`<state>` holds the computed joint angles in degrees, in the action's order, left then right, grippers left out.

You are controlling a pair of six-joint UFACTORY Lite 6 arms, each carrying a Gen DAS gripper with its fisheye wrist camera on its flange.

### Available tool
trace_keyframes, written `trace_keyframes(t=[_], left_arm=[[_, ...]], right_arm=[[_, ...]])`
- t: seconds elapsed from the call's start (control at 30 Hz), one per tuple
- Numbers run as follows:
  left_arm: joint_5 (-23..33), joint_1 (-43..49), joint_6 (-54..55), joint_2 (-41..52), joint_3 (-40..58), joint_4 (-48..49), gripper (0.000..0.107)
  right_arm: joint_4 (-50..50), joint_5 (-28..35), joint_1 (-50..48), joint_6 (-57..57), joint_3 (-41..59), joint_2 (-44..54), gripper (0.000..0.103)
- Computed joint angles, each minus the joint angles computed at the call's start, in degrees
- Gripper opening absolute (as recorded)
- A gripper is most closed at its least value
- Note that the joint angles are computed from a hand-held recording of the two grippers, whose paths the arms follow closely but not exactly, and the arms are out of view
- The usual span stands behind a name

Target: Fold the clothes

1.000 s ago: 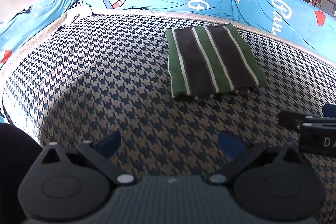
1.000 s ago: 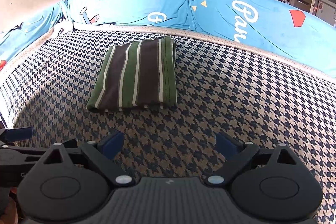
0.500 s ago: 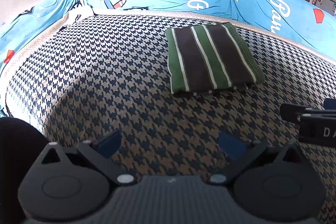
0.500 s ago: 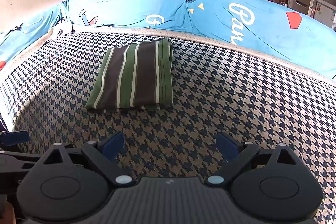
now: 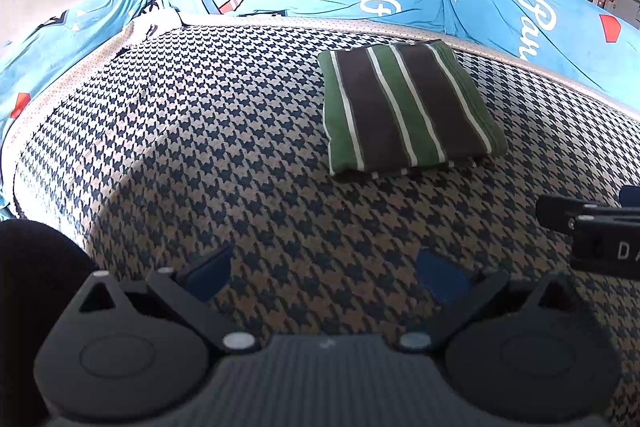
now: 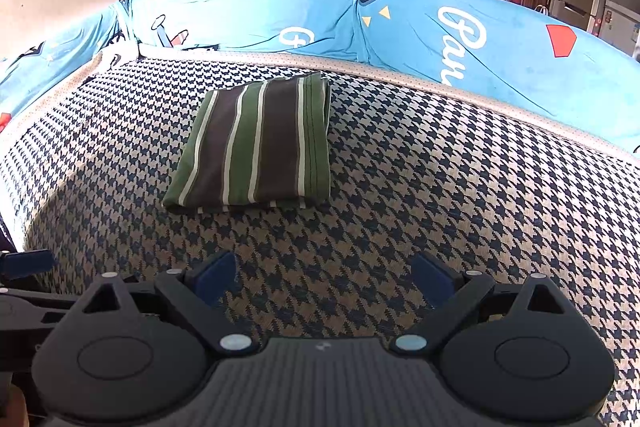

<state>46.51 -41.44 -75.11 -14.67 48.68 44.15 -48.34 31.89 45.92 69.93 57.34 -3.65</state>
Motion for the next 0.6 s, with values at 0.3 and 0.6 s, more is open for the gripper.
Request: trace_keyframes(t=[0.3,0.6], left_arm=[[-0.4,1.1,1.0,-0.2,-0.3,-1.3,0.103],[0.4,0.5,0.9,0.1,-0.1,-1.1,0.103]], right_arm=[[0.1,0.1,0.1,-0.3,0.4,0.5,0.096],[0.1,0.3,0.4,-0.6,0.8,1.0,0.096]])
